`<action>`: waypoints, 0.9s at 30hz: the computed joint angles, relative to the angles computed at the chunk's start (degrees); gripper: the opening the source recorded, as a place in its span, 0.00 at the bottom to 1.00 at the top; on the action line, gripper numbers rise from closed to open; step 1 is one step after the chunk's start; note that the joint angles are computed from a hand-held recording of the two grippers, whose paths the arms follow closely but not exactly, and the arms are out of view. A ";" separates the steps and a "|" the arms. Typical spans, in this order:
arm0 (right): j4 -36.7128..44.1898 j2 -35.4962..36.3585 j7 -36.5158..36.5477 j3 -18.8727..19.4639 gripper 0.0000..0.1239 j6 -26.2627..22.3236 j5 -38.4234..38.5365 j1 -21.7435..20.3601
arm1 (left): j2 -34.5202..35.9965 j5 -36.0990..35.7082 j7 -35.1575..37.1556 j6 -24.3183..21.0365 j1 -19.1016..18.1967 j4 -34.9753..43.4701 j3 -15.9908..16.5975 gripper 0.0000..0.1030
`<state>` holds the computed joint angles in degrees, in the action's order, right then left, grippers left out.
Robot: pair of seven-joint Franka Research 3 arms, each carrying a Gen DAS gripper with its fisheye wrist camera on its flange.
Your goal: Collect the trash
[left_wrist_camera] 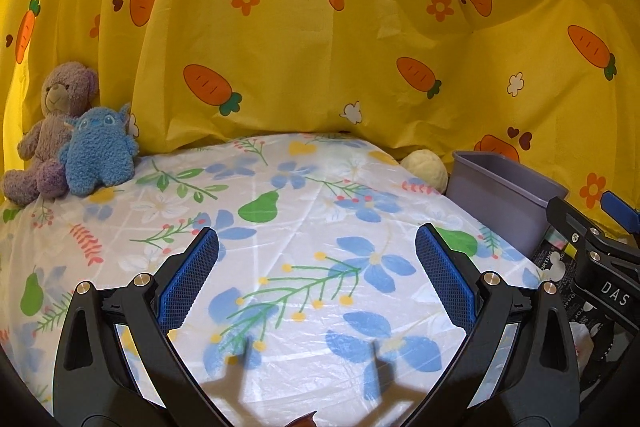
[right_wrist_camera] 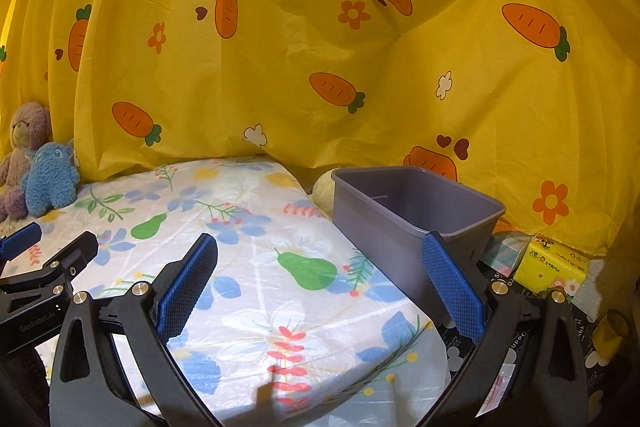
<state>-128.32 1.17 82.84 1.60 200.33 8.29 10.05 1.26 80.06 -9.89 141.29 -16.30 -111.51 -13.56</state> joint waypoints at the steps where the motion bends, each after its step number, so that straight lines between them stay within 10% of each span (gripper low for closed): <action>1: -0.11 -0.13 0.22 0.02 0.79 0.00 -0.27 -0.04 | -0.15 0.07 -0.16 0.03 0.00 -0.13 0.00 0.94; 27: -1.05 -1.00 4.89 -0.86 0.79 0.69 -5.26 -0.68 | -0.23 0.18 -0.17 -0.40 -0.25 0.13 -0.43 0.94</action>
<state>-129.37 0.17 87.72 0.74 201.01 3.02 9.37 1.03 80.24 -10.06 140.89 -16.55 -111.38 -13.99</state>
